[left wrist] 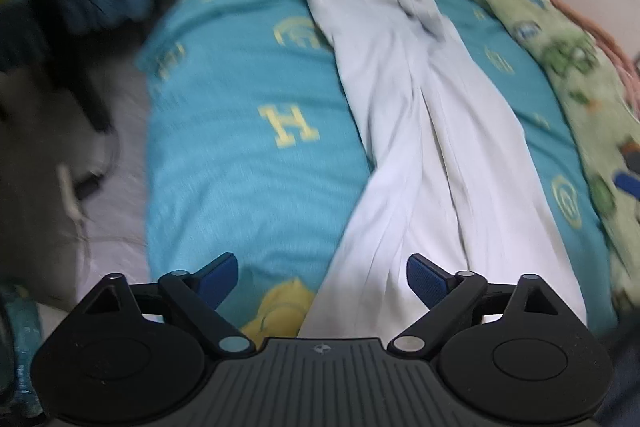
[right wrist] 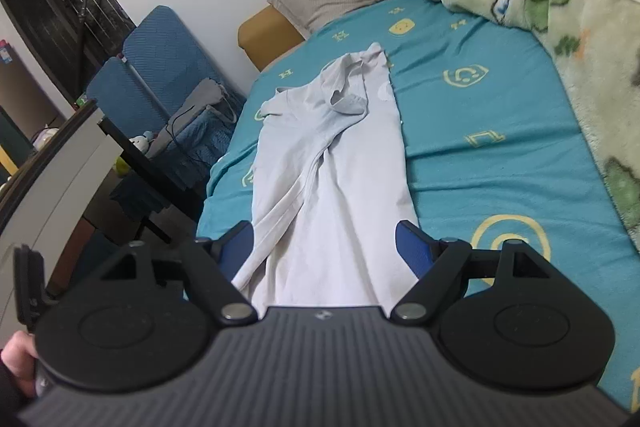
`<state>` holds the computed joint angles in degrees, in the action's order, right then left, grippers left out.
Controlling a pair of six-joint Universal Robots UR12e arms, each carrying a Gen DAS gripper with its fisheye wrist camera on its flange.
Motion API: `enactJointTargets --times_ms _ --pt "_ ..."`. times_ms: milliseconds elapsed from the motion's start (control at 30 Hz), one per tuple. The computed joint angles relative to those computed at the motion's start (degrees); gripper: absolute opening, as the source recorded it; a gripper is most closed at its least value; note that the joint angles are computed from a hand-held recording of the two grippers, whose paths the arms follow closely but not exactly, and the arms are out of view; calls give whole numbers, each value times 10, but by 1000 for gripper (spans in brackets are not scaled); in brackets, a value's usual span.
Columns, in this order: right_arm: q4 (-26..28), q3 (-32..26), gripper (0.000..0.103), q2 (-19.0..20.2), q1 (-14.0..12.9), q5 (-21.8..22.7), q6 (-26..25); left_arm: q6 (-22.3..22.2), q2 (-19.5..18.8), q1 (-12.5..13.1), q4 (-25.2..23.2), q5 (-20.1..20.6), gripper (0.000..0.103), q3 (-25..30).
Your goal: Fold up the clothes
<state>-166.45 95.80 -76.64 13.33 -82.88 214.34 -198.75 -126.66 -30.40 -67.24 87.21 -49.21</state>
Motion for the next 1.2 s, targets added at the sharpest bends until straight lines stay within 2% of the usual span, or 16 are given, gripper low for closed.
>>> enactJointTargets --times_ms 100,167,200,367,567,667,833,900,933,1067,1200 --pt "11 -5 79 4 1 -5 1 2 8 17 -8 -60 80 -24" --pt "19 -7 80 6 1 -7 4 -6 14 27 4 -90 69 -42" --pt "22 -9 80 7 1 -7 5 -4 16 30 7 -100 68 -48" --pt "34 -15 80 11 0 -4 4 73 23 26 8 -103 58 -51" --pt "42 -20 80 15 -1 7 6 226 12 -9 -26 -46 55 -8" --pt "41 -19 79 14 -2 12 13 270 -13 -27 -92 -1 52 41" --pt "33 -11 79 10 -6 22 33 284 -56 -42 -190 65 42 110" --pt "30 -7 80 7 -8 28 43 282 -65 -44 -205 82 24 122" --pt "28 -5 80 6 -10 31 48 282 -65 -45 -205 90 7 123" --pt "19 1 80 3 -13 40 66 284 -44 -48 -157 100 3 93" --pt "11 3 80 3 -16 49 79 284 -26 -57 -123 95 3 83"
